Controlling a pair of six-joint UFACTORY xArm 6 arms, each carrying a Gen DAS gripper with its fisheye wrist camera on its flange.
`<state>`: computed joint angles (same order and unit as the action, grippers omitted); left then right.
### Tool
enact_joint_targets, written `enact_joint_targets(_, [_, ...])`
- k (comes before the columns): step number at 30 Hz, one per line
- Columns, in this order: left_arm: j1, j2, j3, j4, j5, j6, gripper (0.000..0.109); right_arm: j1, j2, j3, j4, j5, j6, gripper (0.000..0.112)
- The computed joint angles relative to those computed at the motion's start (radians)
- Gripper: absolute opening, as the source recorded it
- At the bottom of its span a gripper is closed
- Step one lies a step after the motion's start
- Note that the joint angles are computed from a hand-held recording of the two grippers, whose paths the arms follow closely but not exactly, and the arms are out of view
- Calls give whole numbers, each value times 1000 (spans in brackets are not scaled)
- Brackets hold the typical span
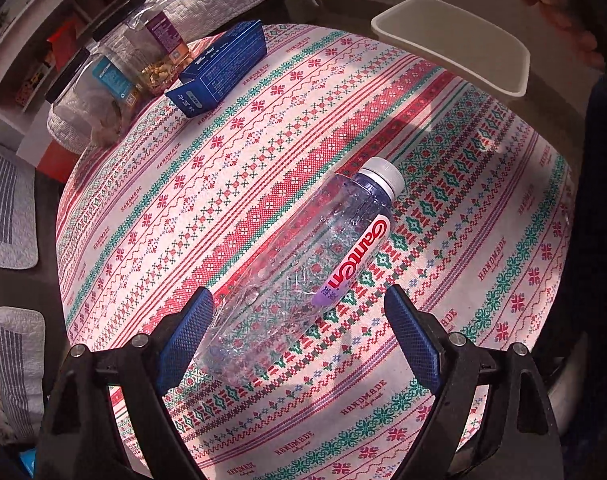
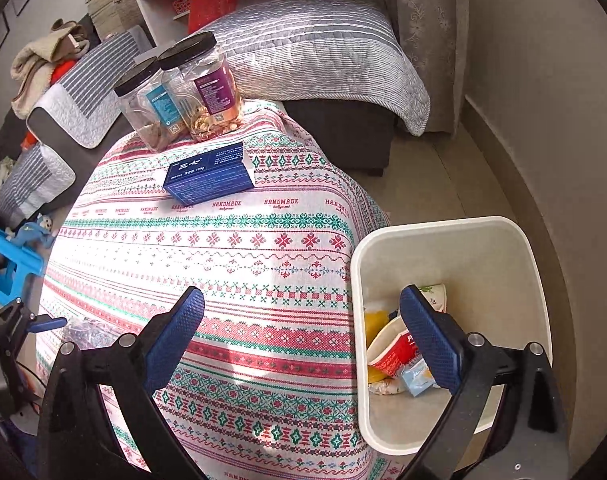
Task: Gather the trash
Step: 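Lower the left tool and grasp the clear plastic water bottle, then grasp the blue box with the right tool while the left tool holds the bottle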
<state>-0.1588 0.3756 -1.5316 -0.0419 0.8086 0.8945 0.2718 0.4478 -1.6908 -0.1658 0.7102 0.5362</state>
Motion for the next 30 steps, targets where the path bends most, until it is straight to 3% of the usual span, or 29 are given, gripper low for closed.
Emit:
enact_joint_targets(6, [7, 80, -65, 110, 4, -79, 84, -11, 20, -15, 48, 5, 0, 94])
enact_joint_targets(9, [12, 144, -163, 103, 65, -134, 71, -10, 39, -31, 89, 4, -20, 94])
enact_joint_targets(11, [12, 175, -208, 104, 84, -177, 51, -7, 56, -51, 116, 10, -32, 94])
enact_joint_targets(21, [29, 310, -410, 46, 163, -269, 53, 11, 192, -226, 193, 67, -44, 94])
enact_joint_targets(27, [69, 481, -705, -82, 346, -313, 55, 23, 268, -331, 212, 100, -35, 94])
enact_joint_targets(30, [74, 523, -773, -102, 377, -330, 55, 28, 304, -382, 213, 118, -35, 94])
